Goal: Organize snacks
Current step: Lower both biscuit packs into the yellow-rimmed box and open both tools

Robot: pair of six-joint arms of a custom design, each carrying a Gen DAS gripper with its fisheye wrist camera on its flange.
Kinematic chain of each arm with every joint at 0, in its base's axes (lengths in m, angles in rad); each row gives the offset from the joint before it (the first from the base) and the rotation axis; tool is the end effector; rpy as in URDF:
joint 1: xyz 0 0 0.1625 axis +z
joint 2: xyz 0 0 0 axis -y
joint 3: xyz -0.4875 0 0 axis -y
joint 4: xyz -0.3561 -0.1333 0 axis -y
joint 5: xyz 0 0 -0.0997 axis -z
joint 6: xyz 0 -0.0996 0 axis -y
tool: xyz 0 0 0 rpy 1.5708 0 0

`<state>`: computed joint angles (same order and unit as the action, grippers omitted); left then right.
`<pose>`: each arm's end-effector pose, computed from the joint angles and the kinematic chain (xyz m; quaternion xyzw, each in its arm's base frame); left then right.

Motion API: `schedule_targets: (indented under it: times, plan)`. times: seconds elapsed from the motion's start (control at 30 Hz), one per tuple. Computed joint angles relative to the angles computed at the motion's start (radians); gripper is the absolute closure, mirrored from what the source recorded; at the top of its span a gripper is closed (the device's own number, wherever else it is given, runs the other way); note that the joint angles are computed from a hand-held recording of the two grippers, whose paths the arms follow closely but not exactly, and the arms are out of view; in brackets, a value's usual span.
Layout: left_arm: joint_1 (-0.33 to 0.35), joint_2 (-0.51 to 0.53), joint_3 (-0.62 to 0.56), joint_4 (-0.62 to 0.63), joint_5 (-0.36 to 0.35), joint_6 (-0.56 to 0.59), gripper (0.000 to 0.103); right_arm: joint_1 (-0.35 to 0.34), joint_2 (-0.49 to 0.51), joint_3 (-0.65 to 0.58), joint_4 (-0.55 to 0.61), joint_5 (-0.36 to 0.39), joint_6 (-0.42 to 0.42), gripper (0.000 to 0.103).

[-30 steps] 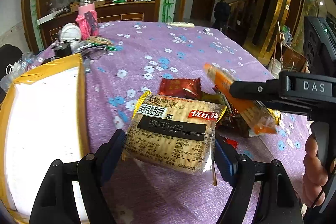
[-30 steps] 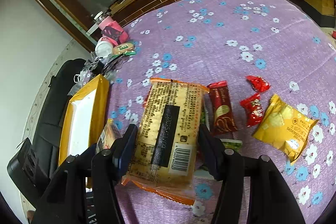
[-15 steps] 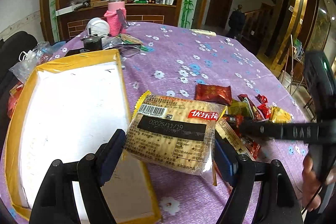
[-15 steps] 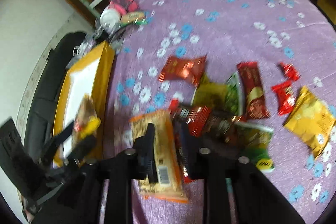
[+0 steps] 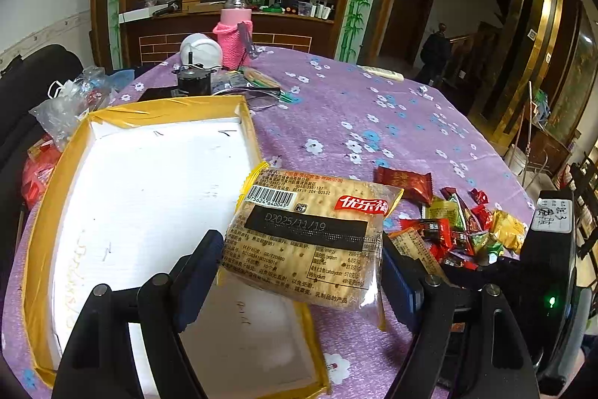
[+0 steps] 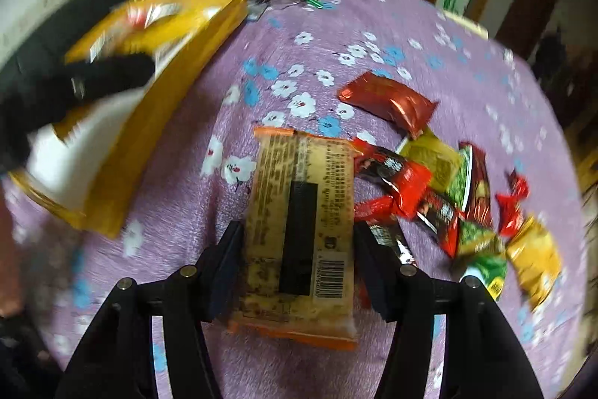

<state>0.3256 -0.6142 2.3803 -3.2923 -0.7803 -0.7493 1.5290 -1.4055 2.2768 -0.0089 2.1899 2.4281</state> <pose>-0.3381 -0.3296 0.0197 0.2348 0.8923 -0.3122 0.2262 0.0635 -0.2895 0.2444 0.1947 -0.8783 0.2017 0.3874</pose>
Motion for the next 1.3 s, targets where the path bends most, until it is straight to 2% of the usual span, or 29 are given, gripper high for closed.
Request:
schedule_targets:
  times: [0.07, 0.13, 0.23, 0.33, 0.43, 0.6, 0.73, 0.9, 1.07, 1.3]
  plan:
    - [0.001, -0.007, 0.007, -0.003, 0.006, 0.000, 0.020, -0.028, -0.016, -0.011, 0.044, -0.045, 0.027, 0.048]
    - [0.005, -0.015, 0.013, -0.004, 0.011, -0.004, 0.020, -0.088, -0.049, -0.038, 0.143, -0.146, 0.083, 0.048]
    - [0.015, -0.034, 0.024, -0.008, 0.015, -0.003, 0.020, -0.140, -0.076, -0.075, 0.238, -0.255, 0.145, 0.048]
    - [0.023, -0.063, 0.035, 0.014, 0.037, -0.013, 0.020, -0.161, -0.110, -0.103, 0.313, -0.354, 0.184, 0.048]
    - [0.032, -0.093, 0.033, 0.057, 0.063, -0.017, 0.020, -0.130, -0.113, -0.130, 0.361, -0.400, 0.225, 0.048]
    - [0.063, -0.168, 0.019, 0.202, 0.130, -0.020, 0.020, -0.025, -0.035, -0.210, 0.411, -0.408, 0.318, 0.048]
    - [0.114, -0.208, -0.017, 0.324, 0.176, 0.007, 0.020, 0.073, 0.078, -0.307, 0.437, -0.399, 0.390, 0.048]
    - [0.209, -0.203, -0.080, 0.380, 0.177, 0.084, 0.020, 0.138, 0.213, -0.432, 0.466, -0.404, 0.459, 0.048]
    - [0.291, -0.166, -0.142, 0.406, 0.151, 0.105, 0.020, 0.171, 0.367, -0.567, 0.475, -0.343, 0.524, 0.048]
    - [0.331, -0.139, -0.169, 0.413, 0.123, 0.086, 0.020, 0.168, 0.484, -0.663, 0.492, -0.292, 0.553, 0.048]
